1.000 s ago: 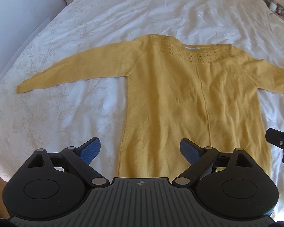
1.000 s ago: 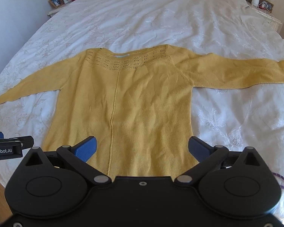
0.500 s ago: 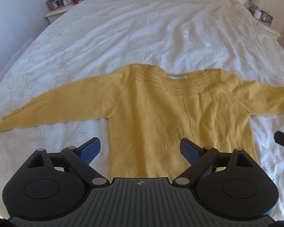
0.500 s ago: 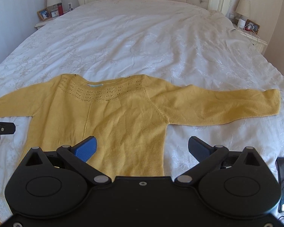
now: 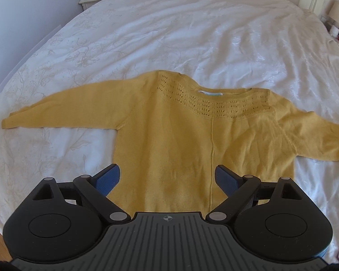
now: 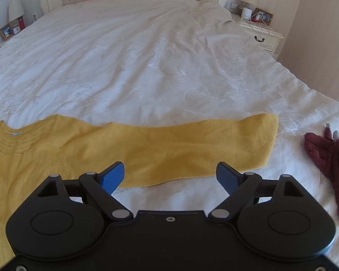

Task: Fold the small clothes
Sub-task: 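Grasp the yellow sweater sleeve near its cuff with the right gripper, then fold the held sleeve across the sweater body and open the right gripper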

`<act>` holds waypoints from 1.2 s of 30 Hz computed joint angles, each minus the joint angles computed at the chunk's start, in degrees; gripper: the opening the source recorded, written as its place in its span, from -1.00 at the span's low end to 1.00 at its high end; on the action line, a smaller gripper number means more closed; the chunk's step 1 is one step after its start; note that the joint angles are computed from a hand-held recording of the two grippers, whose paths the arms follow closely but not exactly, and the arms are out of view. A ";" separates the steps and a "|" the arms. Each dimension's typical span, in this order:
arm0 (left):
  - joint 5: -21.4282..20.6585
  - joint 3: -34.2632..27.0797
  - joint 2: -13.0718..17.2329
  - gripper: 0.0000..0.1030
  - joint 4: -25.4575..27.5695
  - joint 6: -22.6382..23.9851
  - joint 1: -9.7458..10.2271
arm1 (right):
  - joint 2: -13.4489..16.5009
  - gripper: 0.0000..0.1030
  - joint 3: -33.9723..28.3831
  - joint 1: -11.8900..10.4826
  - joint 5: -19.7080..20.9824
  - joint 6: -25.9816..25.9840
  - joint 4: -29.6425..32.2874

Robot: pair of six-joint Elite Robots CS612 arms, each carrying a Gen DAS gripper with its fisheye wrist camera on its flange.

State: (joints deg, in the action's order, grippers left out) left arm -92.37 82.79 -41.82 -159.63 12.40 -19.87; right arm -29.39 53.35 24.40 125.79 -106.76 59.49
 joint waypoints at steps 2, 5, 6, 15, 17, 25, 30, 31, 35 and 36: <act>1.22 0.56 -0.27 0.78 -0.13 -1.00 -0.55 | -1.88 0.72 4.28 -1.14 0.57 1.26 -1.32; 2.13 1.07 -0.54 0.78 -0.18 -2.35 -1.17 | -3.76 0.72 9.14 -2.79 0.94 3.28 -2.03; 2.26 1.10 -0.56 0.78 -0.11 -2.65 -1.30 | -4.29 0.72 10.72 -3.45 0.65 3.97 -2.39; 3.96 0.81 -0.09 0.78 0.86 -3.18 -1.80 | -6.99 0.48 19.15 -7.37 -8.39 7.08 -10.86; 3.81 0.39 0.16 0.78 1.49 -3.11 -1.50 | -7.30 0.36 19.89 -7.37 -8.97 8.54 -12.66; 2.09 -2.09 1.74 0.78 3.66 -0.95 0.28 | -7.99 -0.62 15.70 -6.21 -7.15 5.87 -14.36; 0.75 -3.95 2.88 0.78 4.06 1.67 1.55 | -5.72 -0.62 6.48 -4.26 -7.52 -2.47 -16.97; 0.57 -4.41 3.18 0.78 4.06 2.23 1.83 | -4.64 -0.62 3.54 -3.81 -8.12 -4.65 -17.89; 0.28 -6.13 4.15 0.78 4.42 3.58 2.91 | 1.35 -0.62 -9.54 -2.28 -12.38 -11.11 -19.58; 0.27 -6.50 4.34 0.78 4.53 3.70 3.16 | 3.67 -0.62 -14.06 -1.98 -13.98 -12.45 -19.18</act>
State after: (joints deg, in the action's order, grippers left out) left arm -92.10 76.29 -37.47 -155.09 16.11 -16.71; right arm -25.71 39.28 22.42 111.81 -119.21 40.30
